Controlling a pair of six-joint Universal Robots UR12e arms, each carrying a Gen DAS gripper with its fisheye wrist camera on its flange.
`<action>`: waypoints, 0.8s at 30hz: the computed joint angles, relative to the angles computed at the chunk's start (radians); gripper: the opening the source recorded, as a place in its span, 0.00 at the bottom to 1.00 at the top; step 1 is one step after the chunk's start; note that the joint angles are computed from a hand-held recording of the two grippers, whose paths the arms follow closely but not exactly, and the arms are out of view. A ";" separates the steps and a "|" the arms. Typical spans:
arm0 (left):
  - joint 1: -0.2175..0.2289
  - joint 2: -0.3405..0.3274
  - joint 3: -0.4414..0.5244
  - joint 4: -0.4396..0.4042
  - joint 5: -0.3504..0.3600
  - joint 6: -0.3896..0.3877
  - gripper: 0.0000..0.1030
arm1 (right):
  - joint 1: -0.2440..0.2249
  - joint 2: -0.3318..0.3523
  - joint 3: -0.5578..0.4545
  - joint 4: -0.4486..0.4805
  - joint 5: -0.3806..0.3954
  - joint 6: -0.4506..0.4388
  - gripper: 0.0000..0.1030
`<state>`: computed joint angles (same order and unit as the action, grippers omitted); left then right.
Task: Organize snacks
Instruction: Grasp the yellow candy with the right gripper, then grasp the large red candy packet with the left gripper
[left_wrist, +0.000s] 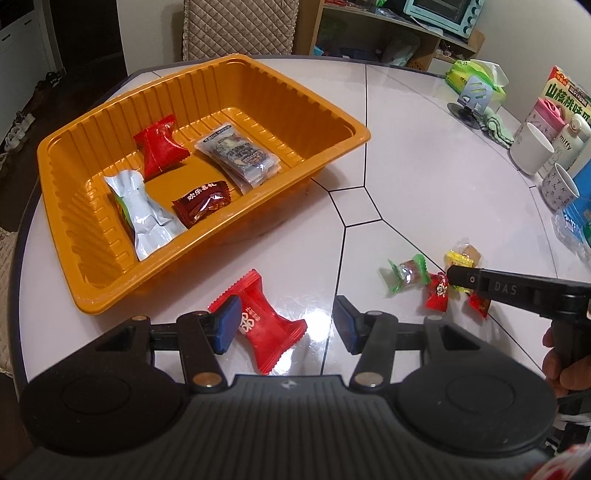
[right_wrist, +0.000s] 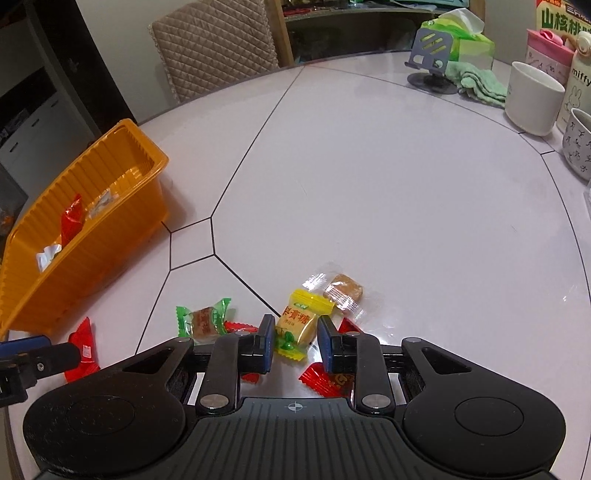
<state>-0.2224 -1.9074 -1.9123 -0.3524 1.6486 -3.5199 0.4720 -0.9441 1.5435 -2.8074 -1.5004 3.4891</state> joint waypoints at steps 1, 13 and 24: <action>0.000 0.000 0.000 -0.001 0.000 -0.002 0.49 | 0.002 0.002 -0.004 0.004 -0.005 -0.001 0.26; 0.003 -0.002 -0.002 -0.001 0.006 -0.011 0.49 | 0.021 0.022 -0.036 0.021 -0.070 -0.080 0.26; 0.004 0.000 -0.005 -0.003 0.008 -0.017 0.49 | 0.021 0.018 -0.003 -0.038 -0.059 -0.220 0.23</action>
<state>-0.2188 -1.9070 -1.9168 -0.3551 1.6564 -3.5373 0.4932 -0.9259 1.5407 -2.8452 -1.5593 3.2695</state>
